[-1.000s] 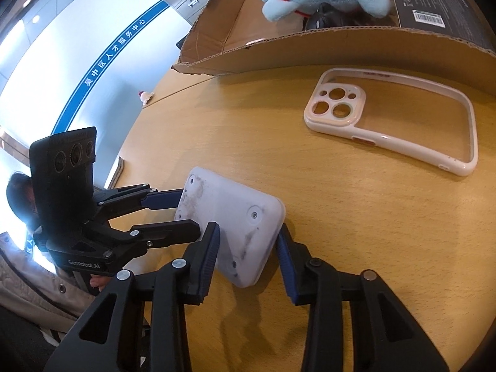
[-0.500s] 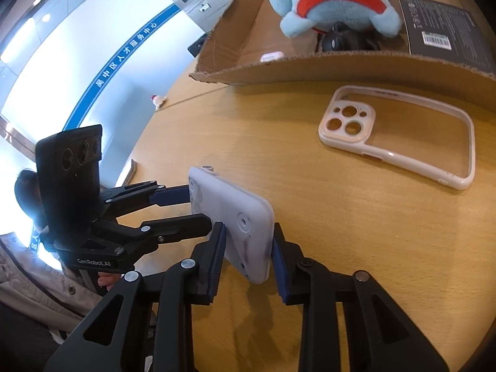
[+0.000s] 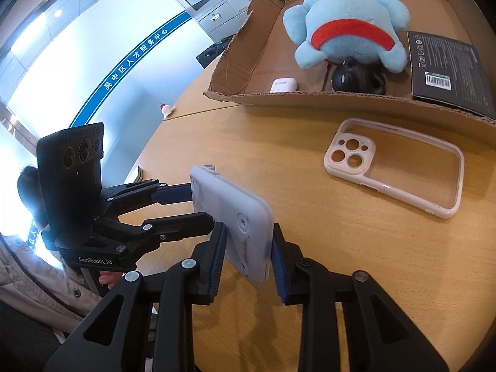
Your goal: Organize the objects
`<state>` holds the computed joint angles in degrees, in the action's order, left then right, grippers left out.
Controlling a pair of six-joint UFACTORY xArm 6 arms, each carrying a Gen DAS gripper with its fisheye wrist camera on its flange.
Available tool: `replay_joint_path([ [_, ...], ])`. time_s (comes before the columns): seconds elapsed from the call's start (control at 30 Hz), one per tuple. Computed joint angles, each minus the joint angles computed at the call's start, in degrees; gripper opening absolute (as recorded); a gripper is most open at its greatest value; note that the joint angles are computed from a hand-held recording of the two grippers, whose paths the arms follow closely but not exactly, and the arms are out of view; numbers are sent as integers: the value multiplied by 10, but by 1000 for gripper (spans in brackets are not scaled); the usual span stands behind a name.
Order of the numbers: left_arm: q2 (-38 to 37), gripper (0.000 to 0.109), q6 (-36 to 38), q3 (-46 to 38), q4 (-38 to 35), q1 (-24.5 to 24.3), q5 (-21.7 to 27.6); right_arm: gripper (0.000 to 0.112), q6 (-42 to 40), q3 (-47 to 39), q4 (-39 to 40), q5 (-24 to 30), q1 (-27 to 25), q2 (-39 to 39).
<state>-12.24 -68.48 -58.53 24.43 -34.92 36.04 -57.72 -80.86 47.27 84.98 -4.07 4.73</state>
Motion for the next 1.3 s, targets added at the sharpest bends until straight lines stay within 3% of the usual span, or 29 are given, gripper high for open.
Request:
replay_joint_path([
  [1.3,-10,55,6,-28,42,27,29,26,-25,-83,9,0,28,36],
])
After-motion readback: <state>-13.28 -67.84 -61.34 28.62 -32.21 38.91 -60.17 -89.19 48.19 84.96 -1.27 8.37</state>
